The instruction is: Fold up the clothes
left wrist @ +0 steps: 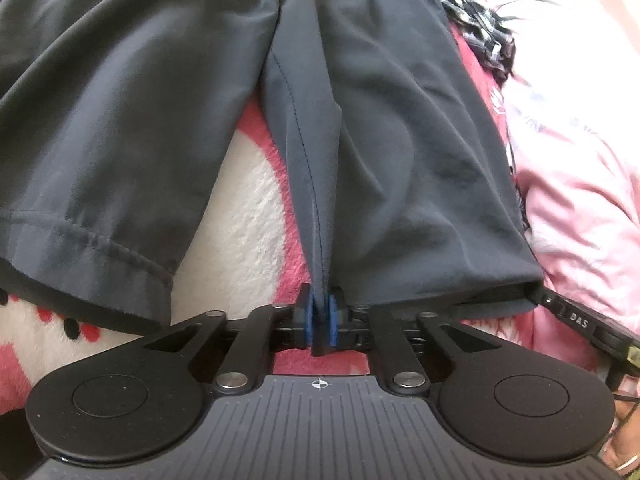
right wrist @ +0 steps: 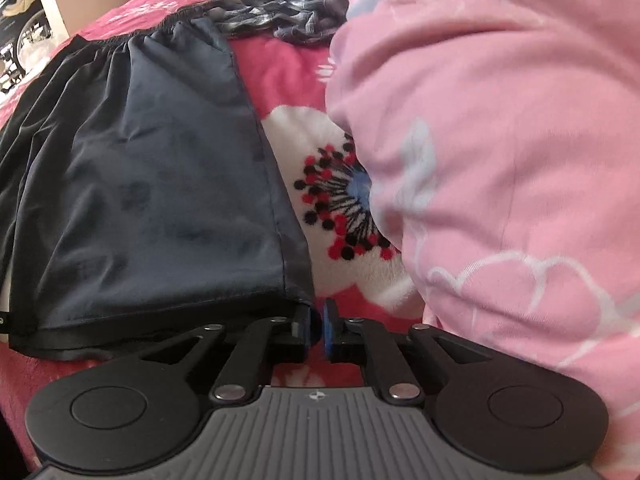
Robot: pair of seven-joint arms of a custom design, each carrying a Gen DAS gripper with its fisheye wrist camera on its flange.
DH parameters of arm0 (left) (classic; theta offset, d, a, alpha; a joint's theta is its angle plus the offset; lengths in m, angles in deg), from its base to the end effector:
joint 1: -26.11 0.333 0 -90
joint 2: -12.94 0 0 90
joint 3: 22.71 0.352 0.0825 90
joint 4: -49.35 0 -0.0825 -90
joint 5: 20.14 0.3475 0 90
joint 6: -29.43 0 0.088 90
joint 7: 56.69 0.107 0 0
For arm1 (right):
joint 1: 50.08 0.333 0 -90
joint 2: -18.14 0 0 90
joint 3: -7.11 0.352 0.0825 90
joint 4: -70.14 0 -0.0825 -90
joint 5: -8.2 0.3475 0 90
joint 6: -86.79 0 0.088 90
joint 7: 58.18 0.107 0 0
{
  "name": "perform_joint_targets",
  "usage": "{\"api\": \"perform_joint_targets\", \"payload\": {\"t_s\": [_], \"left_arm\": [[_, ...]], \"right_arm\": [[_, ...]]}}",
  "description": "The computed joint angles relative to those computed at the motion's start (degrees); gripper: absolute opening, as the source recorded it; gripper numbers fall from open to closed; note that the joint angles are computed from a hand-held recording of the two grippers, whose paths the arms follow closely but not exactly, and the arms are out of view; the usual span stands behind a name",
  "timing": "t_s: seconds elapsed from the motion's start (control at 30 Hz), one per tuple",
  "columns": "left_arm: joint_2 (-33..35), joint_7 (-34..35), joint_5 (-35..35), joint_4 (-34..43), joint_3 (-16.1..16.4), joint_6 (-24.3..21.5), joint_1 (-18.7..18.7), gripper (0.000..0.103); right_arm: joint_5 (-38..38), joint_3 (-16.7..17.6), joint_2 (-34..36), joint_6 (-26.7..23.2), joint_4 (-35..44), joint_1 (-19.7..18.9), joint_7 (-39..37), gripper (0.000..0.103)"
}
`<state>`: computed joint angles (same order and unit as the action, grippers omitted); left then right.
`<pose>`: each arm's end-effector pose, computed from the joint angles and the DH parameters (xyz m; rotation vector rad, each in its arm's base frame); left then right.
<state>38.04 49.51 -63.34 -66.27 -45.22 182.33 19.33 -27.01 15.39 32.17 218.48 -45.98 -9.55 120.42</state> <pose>0.5512 -0.2637 0.3238 1.8383 -2.0167 0.7008 0.3929 0.4233 0.3928 -1.7232 2.3163 -0.5538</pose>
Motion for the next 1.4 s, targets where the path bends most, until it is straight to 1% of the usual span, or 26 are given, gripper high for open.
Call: {"api": "perform_joint_targets", "payload": {"t_s": [0.03,0.07,0.1,0.13,0.2,0.27,0.3,0.37,0.43,0.5,0.57,0.6,0.63,0.67,0.7,0.73,0.8,0.83,0.9,0.97,1.0,1.1,1.17,1.23,1.27,1.4], "left_arm": [[0.2,0.9,-0.3,0.4,-0.3,-0.8,0.6,0.019],[0.4,1.7,-0.7,0.8,-0.5,-1.4,1.1,0.022],[0.5,2.3,-0.9,1.0,-0.6,-1.6,1.2,0.023],[0.6,2.7,-1.0,1.1,-0.5,-1.8,1.3,0.024],[0.7,3.2,-0.7,1.4,-0.2,-1.9,1.1,0.024],[0.9,3.0,-0.7,1.5,0.0,-1.5,0.8,0.024],[0.9,3.0,-0.7,1.6,0.0,-1.4,0.7,0.024],[0.8,3.1,-1.0,1.5,-0.1,-1.3,0.9,0.024],[0.8,3.0,-1.3,1.5,-0.1,-1.5,1.0,0.024],[0.9,3.0,-1.6,1.6,0.0,-1.9,1.2,0.024],[0.9,3.0,-2.0,1.7,-0.1,-2.1,1.4,0.024],[1.0,3.2,-2.2,1.8,-0.1,-2.2,1.5,0.024],[1.0,3.4,-2.4,1.8,-0.1,-2.3,1.6,0.024],[1.0,3.4,-2.5,1.8,0.0,-2.4,1.6,0.024],[1.0,3.5,-2.6,1.8,0.0,-2.4,1.6,0.024],[1.0,3.5,-2.7,1.8,0.1,-2.5,1.6,0.024],[1.2,3.8,-2.9,2.0,0.1,-2.6,1.6,0.024],[1.2,3.9,-3.0,2.1,0.1,-2.7,1.6,0.024],[1.4,4.3,-3.3,2.2,0.0,-2.8,1.8,0.024],[1.5,4.5,-3.6,2.3,0.0,-2.9,1.8,0.024],[1.6,4.6,-3.7,2.4,0.0,-2.9,1.8,0.024],[1.7,5.4,-4.1,2.4,-0.1,-2.9,2.0,0.024],[1.7,5.9,-4.6,2.4,-0.2,-2.8,2.1,0.024],[1.8,6.3,-4.9,2.5,-0.3,-3.1,2.2,0.024],[1.8,6.5,-5.0,2.5,-0.3,-3.2,2.3,0.024],[1.9,6.7,-5.5,2.7,-0.1,-3.8,2.3,0.024]], "right_arm": [[0.2,0.2,0.0,-0.4,0.2,0.0,-0.7,0.019],[0.4,0.3,0.1,-0.9,0.4,0.1,-1.5,0.019],[0.3,0.4,0.1,-1.4,0.6,0.2,-2.2,0.02],[-0.5,0.4,0.0,-2.0,0.8,0.6,-2.8,0.023],[-2.8,0.6,0.4,-4.2,1.7,1.5,-4.5,0.028],[-4.8,0.9,1.0,-6.9,3.2,2.6,-6.7,0.028],[-5.2,0.9,0.5,-5.8,2.7,2.6,-6.5,0.028],[-5.0,0.6,-1.4,0.7,-0.2,1.4,-3.8,0.028],[-3.5,0.0,-3.5,12.2,-5.2,-0.7,2.7,0.028],[-4.3,-1.2,-4.6,21.7,-9.4,-1.9,10.7,0.028],[-9.2,-3.5,-4.9,29.2,-12.5,-2.1,21.5,0.028],[-13.8,-5.3,-4.8,32.7,-13.8,-1.8,29.6,0.028],[-18.5,-7.0,-4.8,35.3,-14.6,-1.4,37.8,0.028],[-21.8,-7.9,-4.8,36.6,-15.1,-1.3,44.0,0.028],[-23.8,-8.1,-4.6,37.0,-15.3,-1.6,48.4,0.031],[-25.2,-8.1,-4.5,37.0,-15.3,-1.9,51.7,0.031],[-27.2,-7.4,-3.9,36.2,-14.5,-2.4,54.4,0.031],[-27.9,-7.2,-3.5,36.6,-14.2,-2.8,55.9,0.034],[-24.9,-6.0,-2.8,36.1,-13.8,-3.7,54.8,0.04],[-22.0,-5.3,-2.3,35.3,-13.4,-3.8,53.4,0.04],[-20.4,-5.1,-2.3,34.9,-13.4,-3.7,52.7,0.043],[-20.5,-6.2,-1.8,34.4,-13.1,-2.5,54.9,0.048],[-22.2,-7.1,-1.2,34.1,-12.6,-1.7,57.2,0.049],[-27.4,-8.4,-1.0,34.1,-11.9,-0.6,62.2,0.049],[-29.7,-8.5,-0.9,33.8,-11.5,-0.3,64.1,0.047],[-33.2,-6.3,-2.0,30.3,-10.3,-0.7,66.2,0.037]]}}
